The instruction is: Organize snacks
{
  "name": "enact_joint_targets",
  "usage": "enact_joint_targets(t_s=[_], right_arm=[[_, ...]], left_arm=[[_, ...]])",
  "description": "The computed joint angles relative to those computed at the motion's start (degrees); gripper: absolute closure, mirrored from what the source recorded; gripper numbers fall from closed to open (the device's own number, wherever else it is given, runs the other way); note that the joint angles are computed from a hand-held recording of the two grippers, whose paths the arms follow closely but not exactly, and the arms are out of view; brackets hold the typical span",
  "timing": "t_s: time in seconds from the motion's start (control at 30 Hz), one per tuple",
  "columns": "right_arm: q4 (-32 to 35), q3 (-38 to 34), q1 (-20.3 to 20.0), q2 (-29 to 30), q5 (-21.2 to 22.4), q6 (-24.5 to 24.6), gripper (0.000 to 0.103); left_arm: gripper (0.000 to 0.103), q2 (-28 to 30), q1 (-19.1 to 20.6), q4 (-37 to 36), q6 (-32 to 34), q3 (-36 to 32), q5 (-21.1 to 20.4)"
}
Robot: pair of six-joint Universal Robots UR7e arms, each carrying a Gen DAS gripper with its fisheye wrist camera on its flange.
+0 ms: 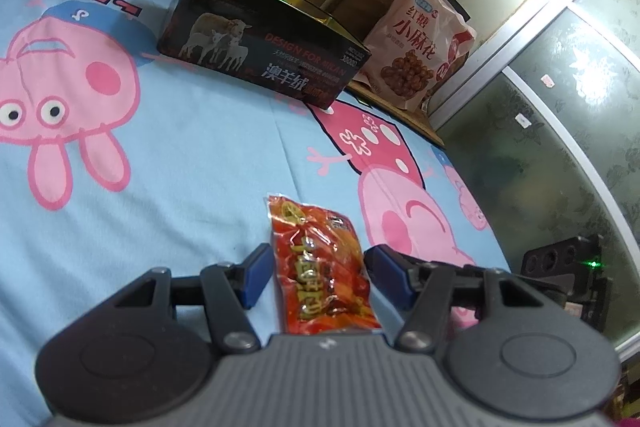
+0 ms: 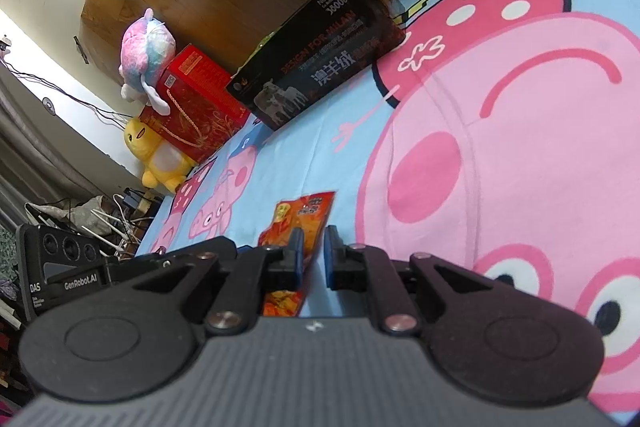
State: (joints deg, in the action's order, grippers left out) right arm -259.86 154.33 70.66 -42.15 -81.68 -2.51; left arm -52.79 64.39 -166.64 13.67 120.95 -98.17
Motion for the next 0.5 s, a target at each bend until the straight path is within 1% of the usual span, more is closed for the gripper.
enact_joint_targets(t_s=[0.3, 0.33, 0.4, 0.5], right_arm=[[2.7, -0.3, -0.9, -1.4, 2.0, 0.1, 0.089], [2.9, -0.2, -1.3, -1.4, 3.0, 0.5, 0.088], [2.4, 0.2, -3.1, -1.0, 7.2, 1.5, 0.081], [1.9, 0.8, -7.0, -0.1, 15.3, 3.8, 0.079]], left_arm=[[0.046, 0.6, 2.3, 3.0, -1.7, -2.2, -4.2], [0.045, 0.7, 2.6, 3.3, -1.8, -2.4, -4.7], [0.044, 1.0, 3.2, 3.9, -2.2, -2.9, -6.1], [0.042, 1.4, 4.4, 5.7, -2.8, -4.0, -8.7]])
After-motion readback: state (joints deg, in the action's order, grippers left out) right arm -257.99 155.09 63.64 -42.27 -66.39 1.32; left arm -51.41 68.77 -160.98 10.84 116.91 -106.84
